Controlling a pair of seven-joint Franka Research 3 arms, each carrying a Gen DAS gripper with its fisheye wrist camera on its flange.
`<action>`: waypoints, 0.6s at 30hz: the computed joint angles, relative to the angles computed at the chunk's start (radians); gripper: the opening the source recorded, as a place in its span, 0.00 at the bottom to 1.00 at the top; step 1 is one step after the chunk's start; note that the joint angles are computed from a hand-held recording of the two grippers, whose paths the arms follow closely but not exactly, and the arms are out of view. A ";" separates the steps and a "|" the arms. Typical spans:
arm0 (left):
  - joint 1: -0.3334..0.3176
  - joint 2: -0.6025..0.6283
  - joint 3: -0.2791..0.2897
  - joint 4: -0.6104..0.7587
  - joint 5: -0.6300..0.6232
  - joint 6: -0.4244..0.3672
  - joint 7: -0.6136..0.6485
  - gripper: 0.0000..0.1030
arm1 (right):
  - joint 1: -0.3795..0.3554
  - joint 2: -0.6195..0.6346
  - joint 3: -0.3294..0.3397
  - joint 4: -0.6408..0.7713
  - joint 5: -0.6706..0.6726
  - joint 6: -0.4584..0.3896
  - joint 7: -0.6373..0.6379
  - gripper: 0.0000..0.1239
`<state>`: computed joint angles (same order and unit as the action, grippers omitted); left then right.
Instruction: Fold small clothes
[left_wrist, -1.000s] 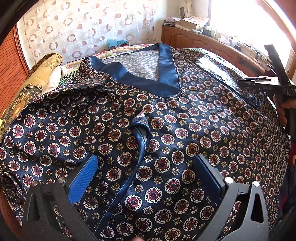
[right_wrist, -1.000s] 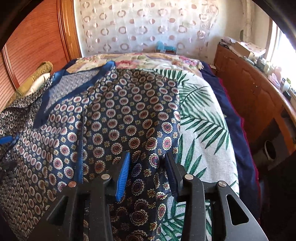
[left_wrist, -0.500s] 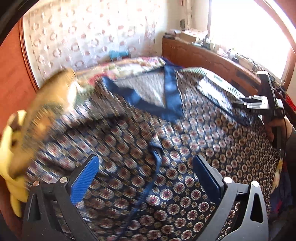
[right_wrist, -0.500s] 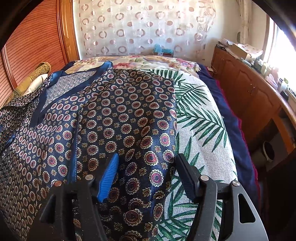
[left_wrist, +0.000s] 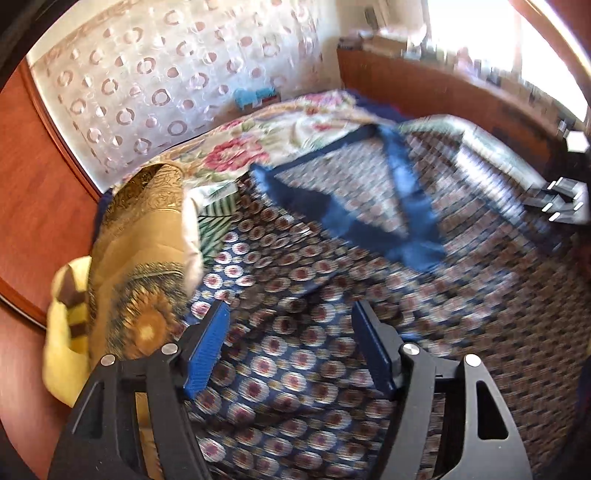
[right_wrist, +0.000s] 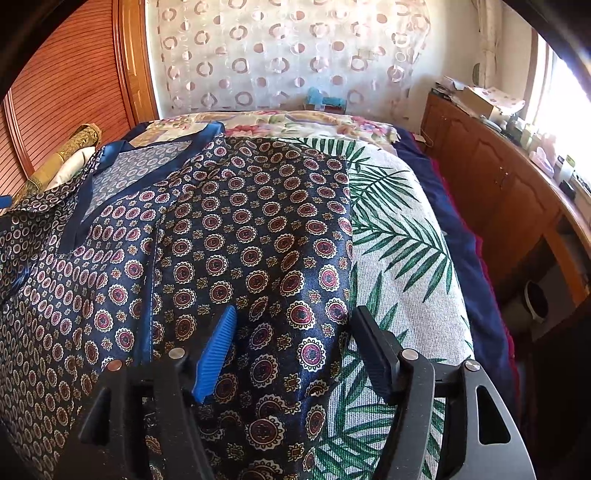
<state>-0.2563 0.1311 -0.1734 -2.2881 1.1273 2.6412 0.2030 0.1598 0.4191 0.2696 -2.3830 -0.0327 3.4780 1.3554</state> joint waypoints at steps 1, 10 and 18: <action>0.006 0.016 -0.003 0.012 -0.043 -0.012 0.056 0.68 | -0.001 0.001 0.001 0.001 -0.001 0.000 0.000 0.54; -0.018 0.114 0.014 0.121 -0.138 -0.142 0.253 0.68 | -0.014 0.005 0.010 0.001 -0.019 0.004 0.003 0.54; -0.028 0.125 0.045 0.144 -0.112 -0.108 0.253 0.07 | -0.014 0.004 0.009 0.000 -0.023 0.004 0.006 0.54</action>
